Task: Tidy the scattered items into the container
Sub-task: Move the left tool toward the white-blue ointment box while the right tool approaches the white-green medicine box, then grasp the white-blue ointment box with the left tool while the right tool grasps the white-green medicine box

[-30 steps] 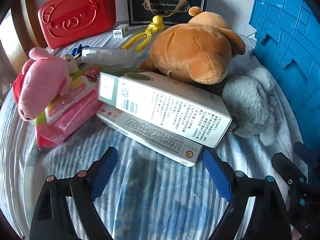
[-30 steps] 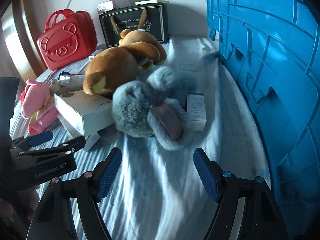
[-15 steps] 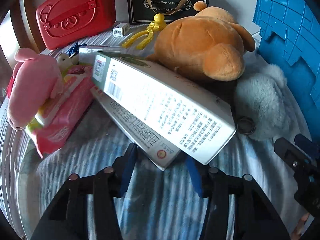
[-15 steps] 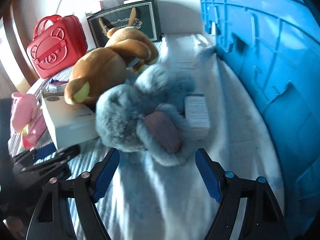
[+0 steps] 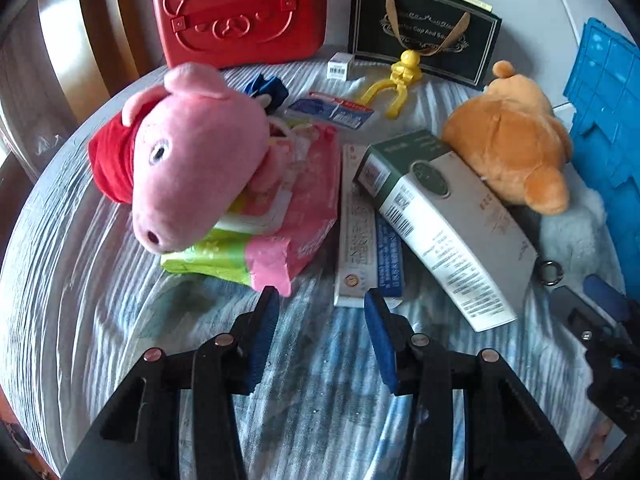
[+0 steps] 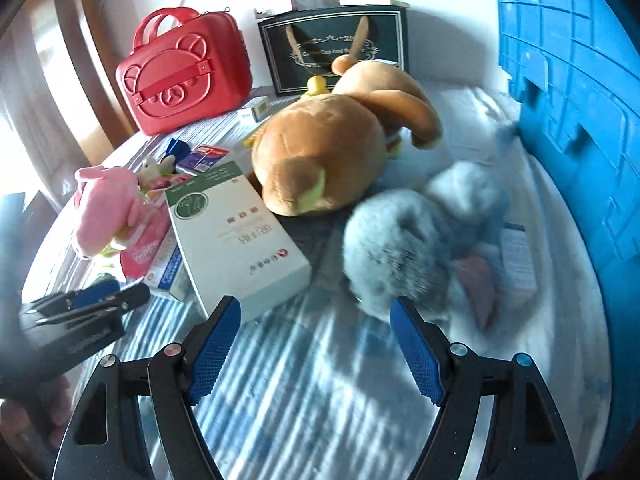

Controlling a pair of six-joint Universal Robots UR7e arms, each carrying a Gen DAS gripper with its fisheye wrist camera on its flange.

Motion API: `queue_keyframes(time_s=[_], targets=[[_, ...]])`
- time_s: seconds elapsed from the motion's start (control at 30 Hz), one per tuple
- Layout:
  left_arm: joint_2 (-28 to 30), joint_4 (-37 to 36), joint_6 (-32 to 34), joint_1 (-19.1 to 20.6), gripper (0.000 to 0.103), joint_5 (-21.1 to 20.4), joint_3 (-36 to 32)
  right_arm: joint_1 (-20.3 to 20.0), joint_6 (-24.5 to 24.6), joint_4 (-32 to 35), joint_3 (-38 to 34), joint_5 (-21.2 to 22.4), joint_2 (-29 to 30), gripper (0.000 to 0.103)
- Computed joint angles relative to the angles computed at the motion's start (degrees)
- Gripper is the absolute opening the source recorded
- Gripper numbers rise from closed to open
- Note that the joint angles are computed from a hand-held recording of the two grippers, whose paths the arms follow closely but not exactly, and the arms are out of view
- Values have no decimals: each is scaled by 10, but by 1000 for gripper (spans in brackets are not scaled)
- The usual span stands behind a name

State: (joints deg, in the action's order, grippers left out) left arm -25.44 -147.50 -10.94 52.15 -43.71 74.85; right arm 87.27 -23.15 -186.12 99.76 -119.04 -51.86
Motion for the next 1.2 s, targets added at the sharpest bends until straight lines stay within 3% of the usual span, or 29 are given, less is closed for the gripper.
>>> queue_keyframes(time_s=[0.17,0.27,0.3,0.33,0.47,0.77,0.83,1.0,1.1,1.2], targets=[[20,4,23,-1,44,9,-33,2,-5,57,-24,23,3,71],[28,22,39,7,46,-5,-54,4,-25,75,-39,37,12,76],[31,22,49,8,50,-10,-57,5,-30,81,-48,36,19,81],[31,22,56,9,60,-19,-59,5,-34,89,-57,37,24,83],[43,33,63,13,66,-20,-80,0,-41,125,-88,38,37,86],[51,47,60,23,67,-20,-102,-10,-57,198,-135,73,55,96],[52,48,54,24,67,-16,-104,-10,-47,195,-136,71,58,96],[54,49,51,16,68,-17,-97,-11,-3,157,-114,13,43,93],[67,59,48,12,70,2,-106,-15,-2,143,-94,5,25,84],[85,49,64,13,79,27,-118,-16,-13,117,-65,26,7,84]])
